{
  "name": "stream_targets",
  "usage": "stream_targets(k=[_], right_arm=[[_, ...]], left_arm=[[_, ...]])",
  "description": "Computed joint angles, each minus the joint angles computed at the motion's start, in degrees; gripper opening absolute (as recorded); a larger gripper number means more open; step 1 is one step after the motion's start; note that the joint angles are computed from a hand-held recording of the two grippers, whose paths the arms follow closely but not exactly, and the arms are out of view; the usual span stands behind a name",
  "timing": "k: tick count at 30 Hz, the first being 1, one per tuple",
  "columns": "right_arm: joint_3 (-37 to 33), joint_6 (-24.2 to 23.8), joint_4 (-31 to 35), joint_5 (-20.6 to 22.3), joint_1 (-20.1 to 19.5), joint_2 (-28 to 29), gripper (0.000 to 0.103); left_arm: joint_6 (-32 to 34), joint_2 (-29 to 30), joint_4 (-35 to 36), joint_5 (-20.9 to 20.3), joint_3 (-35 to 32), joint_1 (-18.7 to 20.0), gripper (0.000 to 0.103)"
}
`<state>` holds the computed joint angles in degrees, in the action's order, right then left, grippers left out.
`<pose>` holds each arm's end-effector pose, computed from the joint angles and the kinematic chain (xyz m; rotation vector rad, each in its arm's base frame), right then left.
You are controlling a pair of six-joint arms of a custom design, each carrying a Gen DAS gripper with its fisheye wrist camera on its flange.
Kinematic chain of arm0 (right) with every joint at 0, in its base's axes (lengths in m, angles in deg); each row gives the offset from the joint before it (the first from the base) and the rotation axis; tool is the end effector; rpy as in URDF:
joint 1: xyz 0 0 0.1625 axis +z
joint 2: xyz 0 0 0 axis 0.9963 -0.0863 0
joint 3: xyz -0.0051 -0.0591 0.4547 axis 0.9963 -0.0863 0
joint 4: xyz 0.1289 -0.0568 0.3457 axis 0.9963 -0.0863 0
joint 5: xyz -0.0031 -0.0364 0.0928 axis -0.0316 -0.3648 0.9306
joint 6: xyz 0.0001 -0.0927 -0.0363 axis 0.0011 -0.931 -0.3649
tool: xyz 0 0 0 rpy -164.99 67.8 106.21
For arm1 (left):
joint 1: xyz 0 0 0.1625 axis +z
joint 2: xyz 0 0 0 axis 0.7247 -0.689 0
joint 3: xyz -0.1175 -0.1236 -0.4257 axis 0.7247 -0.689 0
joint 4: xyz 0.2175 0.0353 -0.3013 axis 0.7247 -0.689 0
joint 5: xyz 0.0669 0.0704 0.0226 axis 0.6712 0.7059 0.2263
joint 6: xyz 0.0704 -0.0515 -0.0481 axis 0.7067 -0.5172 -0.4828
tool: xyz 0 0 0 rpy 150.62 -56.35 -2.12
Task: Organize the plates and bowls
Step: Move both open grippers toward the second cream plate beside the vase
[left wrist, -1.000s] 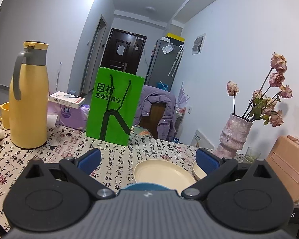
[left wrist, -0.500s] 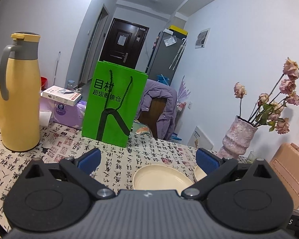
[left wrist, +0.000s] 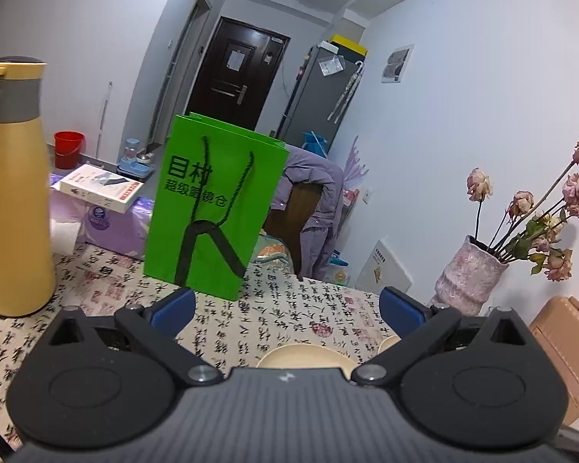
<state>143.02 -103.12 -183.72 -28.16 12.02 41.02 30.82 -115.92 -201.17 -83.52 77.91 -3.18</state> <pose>0.1416 -0.3808 0.1837 0.2356 -2.2354 1.4402 -0.2198 -0.4708 0.1726 0.6438 2.5206 -1.3470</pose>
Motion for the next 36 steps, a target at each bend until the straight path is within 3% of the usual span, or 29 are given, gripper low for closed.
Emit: stream_targets(k=[13,16,19,24,30,36], right_arm=[[-5.9,0.26,6.62,-3.35,-0.9,0.66,0.103],[-7.12,1.15,7.46,-3.62,-1.25,1.47,0.103],[-7.96,3.3,8.54,-3.04,-1.6,1.89,0.103],[-9.99,2.56,9.19,-4.8,-0.5,2.96,0.103],[-11.76,1.68,12.6,-6.49,-0.31,3.17,0.103],[-13.33,3.26,17.61,-7.84,-1.49,2.93,0.103]], left_arm=[[1.38,3.84,0.97,-3.49,-5.34,4.89,0.103],[0.69,3.78,5.18,-1.56,-6.76,5.59,0.103],[1.22,3.22,7.29,-3.21,-7.1,6.63,0.103],[0.72,3.1,11.15,-6.18,-8.48,8.55,0.103],[-0.73,4.27,16.47,-5.11,-10.91,9.99,0.103],[-2.02,4.98,23.25,-7.68,-13.53,12.05,0.103]])
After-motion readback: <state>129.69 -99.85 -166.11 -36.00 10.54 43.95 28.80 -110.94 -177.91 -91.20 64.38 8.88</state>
